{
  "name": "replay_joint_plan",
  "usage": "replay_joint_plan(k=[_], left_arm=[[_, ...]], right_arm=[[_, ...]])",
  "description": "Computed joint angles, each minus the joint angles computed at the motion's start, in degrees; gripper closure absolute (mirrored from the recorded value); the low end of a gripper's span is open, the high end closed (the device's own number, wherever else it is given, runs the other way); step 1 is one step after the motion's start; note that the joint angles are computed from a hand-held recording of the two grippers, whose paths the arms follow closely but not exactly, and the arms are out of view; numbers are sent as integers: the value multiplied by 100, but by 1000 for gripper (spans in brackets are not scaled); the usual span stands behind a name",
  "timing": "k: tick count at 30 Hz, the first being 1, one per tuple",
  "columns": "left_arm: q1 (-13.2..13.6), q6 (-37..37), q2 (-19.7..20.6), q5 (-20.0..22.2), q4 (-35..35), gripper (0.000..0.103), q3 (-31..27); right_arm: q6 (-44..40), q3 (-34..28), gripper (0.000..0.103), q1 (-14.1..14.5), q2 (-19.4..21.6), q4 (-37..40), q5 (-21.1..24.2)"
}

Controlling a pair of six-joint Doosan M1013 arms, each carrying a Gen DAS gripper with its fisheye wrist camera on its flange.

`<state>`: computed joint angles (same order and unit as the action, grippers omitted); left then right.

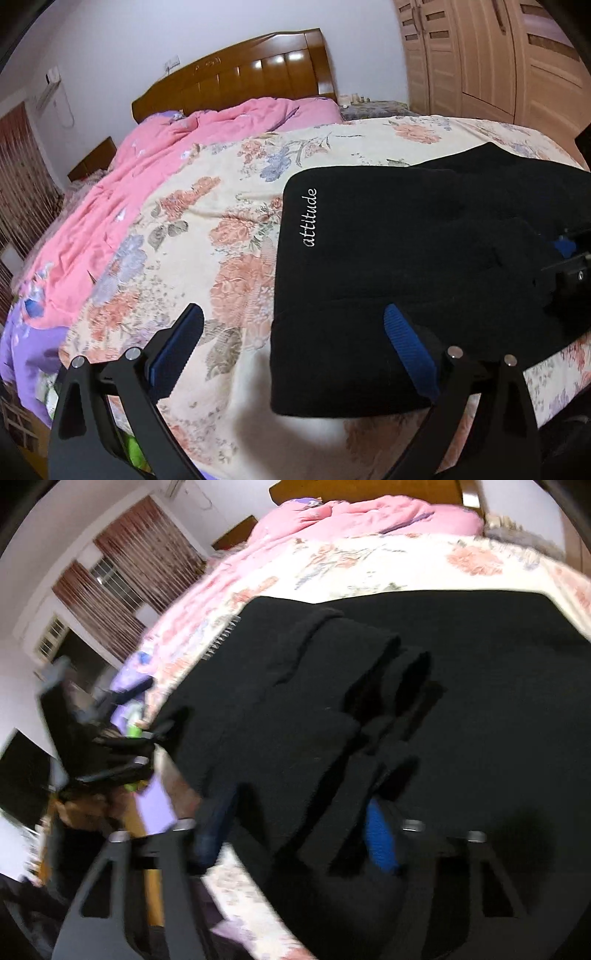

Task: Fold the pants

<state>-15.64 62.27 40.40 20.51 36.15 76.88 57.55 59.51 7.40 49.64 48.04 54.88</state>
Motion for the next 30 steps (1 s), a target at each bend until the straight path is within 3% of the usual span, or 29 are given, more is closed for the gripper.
replay_joint_plan(k=[4,6,11,16,19,23,30], left_arm=[[-6,38,29,-16,-18,5,-33],[-22,-30,8,-4,90,5,-22],[-137,-596,-179,-174,986,5,134],[-243,-39,-243,-370,618,5,156],[-329,694,-156,-340,33,5,58],[-446,1195,4,-86,-169,5,-108],[-488,940,31,20,46,5,-186]], right_arm=[[-376,225,83,15,-91,299,-405],[-564,361,88,21,-205,358,-633],[-1099,837,89,-11,-609,589,-1207],[-759,1197,89,-155,-792,336,-1550],[-411,1275,88,-286,-699,367,-1381],[-512,1246,88,-268,-642,489,-1422],[-739,1294,88,-314,-593,752,-1396]])
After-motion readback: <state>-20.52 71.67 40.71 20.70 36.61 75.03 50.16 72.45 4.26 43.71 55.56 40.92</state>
